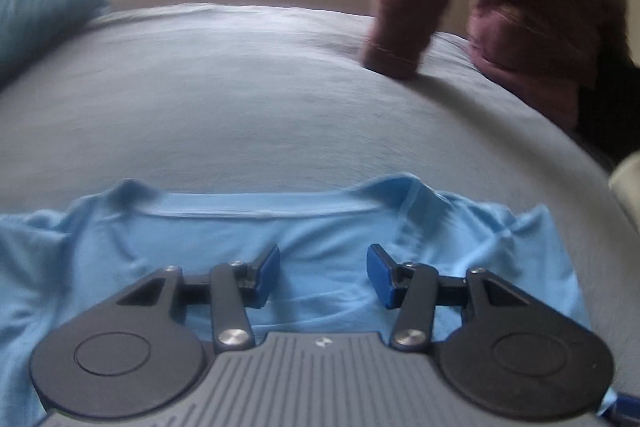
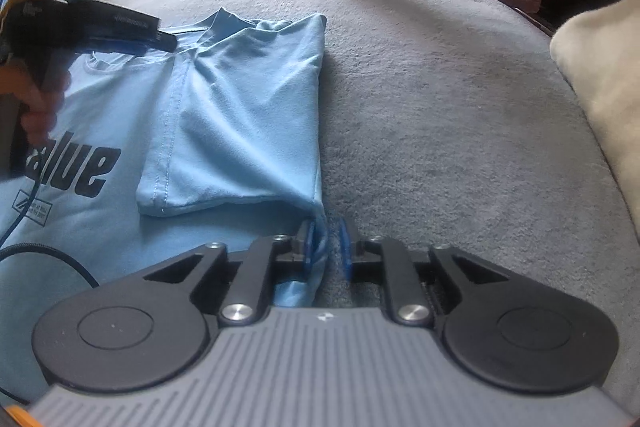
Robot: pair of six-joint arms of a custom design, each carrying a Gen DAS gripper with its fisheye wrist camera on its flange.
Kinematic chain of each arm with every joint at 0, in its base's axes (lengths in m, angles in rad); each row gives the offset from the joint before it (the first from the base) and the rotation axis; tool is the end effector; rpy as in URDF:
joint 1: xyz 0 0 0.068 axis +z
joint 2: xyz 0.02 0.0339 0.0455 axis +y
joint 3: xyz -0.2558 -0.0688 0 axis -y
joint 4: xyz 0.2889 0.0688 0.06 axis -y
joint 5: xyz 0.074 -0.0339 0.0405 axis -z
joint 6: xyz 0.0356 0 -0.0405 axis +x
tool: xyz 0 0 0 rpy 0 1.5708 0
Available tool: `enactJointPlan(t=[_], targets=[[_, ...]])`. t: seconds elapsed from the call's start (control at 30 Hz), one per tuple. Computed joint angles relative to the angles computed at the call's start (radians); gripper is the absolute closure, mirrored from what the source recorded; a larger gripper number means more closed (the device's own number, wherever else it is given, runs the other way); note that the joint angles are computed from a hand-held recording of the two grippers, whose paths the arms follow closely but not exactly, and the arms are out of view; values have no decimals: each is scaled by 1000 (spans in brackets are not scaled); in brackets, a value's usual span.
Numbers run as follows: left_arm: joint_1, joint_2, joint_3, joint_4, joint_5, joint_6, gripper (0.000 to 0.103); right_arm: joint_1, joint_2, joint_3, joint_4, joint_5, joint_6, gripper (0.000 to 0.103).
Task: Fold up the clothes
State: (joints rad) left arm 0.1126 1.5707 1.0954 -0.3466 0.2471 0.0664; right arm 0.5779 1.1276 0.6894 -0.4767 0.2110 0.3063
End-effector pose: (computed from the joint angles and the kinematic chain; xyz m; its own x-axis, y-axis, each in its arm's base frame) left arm 0.3768 0.0338 0.2110 -0.7225 -0.0169 -0.6912 0.1047 0.9855 -0.1336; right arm 0.2250 0.1378 0.1901 -0.7617 -0.1448 -0.6315 -0.2071 0.9780 0.0256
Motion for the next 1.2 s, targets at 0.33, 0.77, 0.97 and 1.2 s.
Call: enactJointPlan(t=[0.33,0.77,0.97,1.2], targets=[[459,-150,217,-341,191,327,42,-30,-209,-51,-101,-51,149,47],[1183,-47,323,-1088,221,1355,31,-1,-685,-70,-438,-347,263,47],[1333,-23,177,-1122,114,1609,44,267,-889,-176,-693,-98,554,47],[1322,-54,141,-1128,172,1617,49,327,-951,-257,-674,-28,655,48]])
